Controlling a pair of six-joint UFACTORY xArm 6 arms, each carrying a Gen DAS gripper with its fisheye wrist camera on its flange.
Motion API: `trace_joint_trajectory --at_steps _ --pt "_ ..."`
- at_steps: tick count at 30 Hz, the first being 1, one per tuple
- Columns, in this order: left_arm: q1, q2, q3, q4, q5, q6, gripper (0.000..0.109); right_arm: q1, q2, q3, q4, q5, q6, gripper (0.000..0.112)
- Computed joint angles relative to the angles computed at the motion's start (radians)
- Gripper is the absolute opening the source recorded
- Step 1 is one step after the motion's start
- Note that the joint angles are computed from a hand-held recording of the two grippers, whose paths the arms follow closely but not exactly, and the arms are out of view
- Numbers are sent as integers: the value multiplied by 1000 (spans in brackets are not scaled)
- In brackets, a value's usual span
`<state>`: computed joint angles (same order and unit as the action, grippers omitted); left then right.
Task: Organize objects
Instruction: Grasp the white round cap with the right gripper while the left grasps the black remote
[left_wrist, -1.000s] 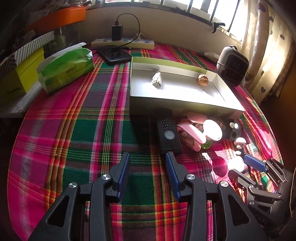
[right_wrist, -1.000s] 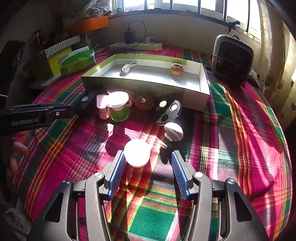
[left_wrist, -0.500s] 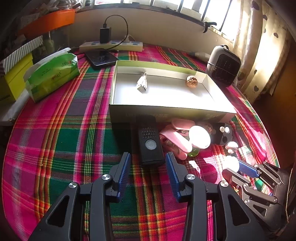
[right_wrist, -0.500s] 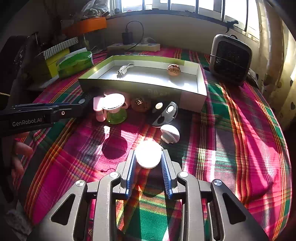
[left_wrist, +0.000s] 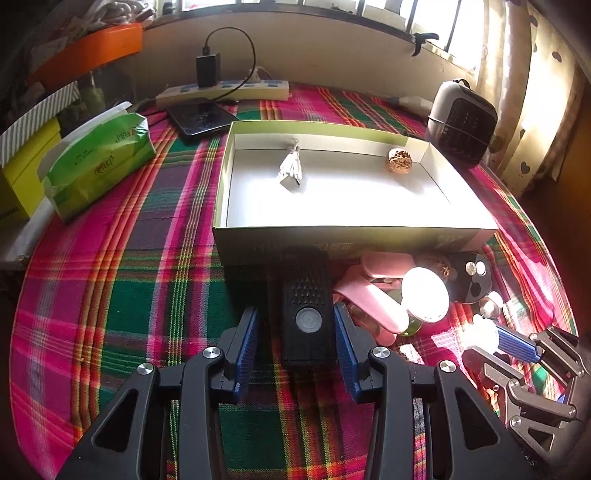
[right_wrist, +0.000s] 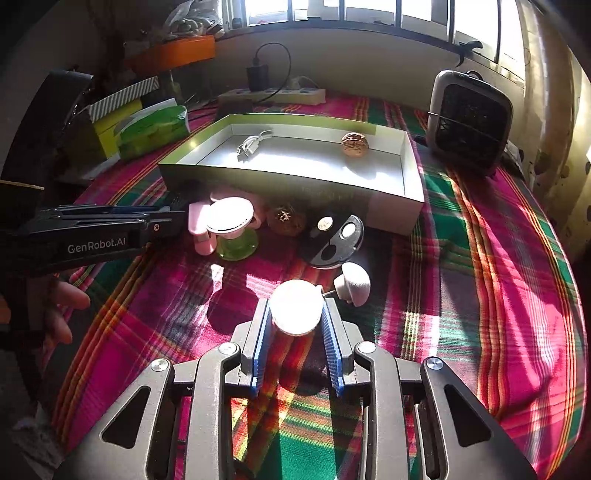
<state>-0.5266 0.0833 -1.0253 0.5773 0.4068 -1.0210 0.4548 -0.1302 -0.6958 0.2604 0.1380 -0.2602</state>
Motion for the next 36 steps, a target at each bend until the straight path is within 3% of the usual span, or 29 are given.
trace_joint_trajectory --at_steps 14,22,36 --pt "16 24 -22 52 -9 6 37 -1 13 -17 20 10 -14 29" --pt "19 18 -19 65 4 -12 25 0 12 -17 18 10 -12 29" --pt "21 12 -9 66 -4 -15 25 -3 15 -21 26 11 -17 29"
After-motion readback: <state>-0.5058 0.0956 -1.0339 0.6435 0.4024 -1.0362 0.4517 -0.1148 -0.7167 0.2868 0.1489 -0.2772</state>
